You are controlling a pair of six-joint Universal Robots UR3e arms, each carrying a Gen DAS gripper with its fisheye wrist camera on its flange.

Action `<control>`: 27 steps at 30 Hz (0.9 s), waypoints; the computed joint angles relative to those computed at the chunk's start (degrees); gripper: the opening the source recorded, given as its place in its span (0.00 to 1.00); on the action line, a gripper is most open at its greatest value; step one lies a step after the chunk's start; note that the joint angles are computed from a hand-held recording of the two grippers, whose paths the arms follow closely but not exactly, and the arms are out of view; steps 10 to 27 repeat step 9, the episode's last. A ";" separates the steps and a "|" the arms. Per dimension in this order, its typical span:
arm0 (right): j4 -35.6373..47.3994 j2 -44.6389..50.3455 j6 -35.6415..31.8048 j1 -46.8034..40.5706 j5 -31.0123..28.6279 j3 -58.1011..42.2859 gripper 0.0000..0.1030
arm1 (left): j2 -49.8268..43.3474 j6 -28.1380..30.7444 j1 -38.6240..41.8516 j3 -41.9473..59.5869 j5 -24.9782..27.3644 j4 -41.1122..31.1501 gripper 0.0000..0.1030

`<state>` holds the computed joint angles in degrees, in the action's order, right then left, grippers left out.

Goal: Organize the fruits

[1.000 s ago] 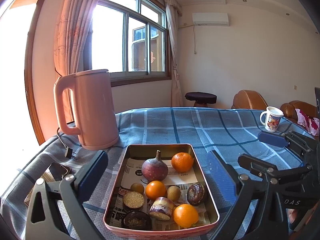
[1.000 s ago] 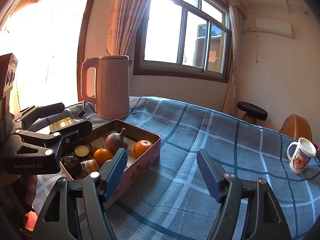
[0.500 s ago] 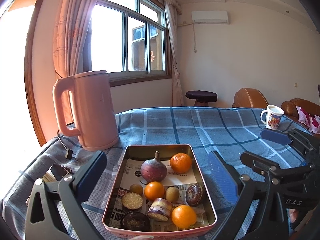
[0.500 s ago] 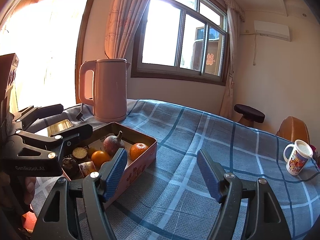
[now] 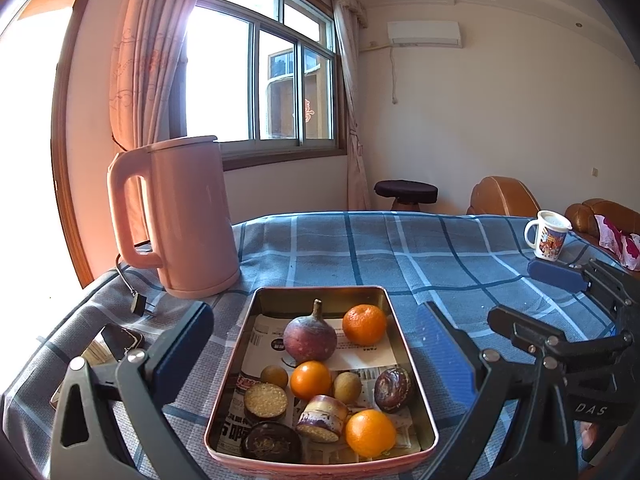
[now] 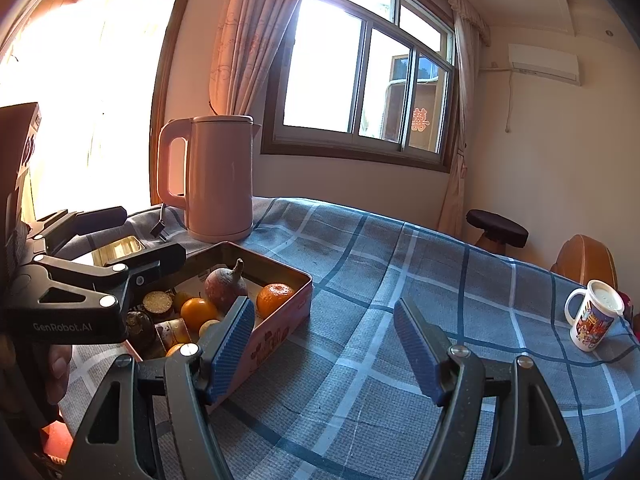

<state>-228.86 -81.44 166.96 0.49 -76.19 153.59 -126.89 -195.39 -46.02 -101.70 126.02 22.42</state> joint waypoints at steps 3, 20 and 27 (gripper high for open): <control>-0.56 0.32 0.04 -0.01 -0.09 0.14 0.71 | -0.54 0.40 -0.23 0.47 0.13 -0.03 1.00; -2.00 1.06 0.30 -0.17 -0.80 0.62 0.71 | -1.07 0.96 -0.75 1.23 -0.07 -1.00 1.00; -2.00 1.06 0.30 -0.17 -0.80 0.62 0.71 | -1.07 0.96 -0.75 1.23 -0.07 -1.00 1.00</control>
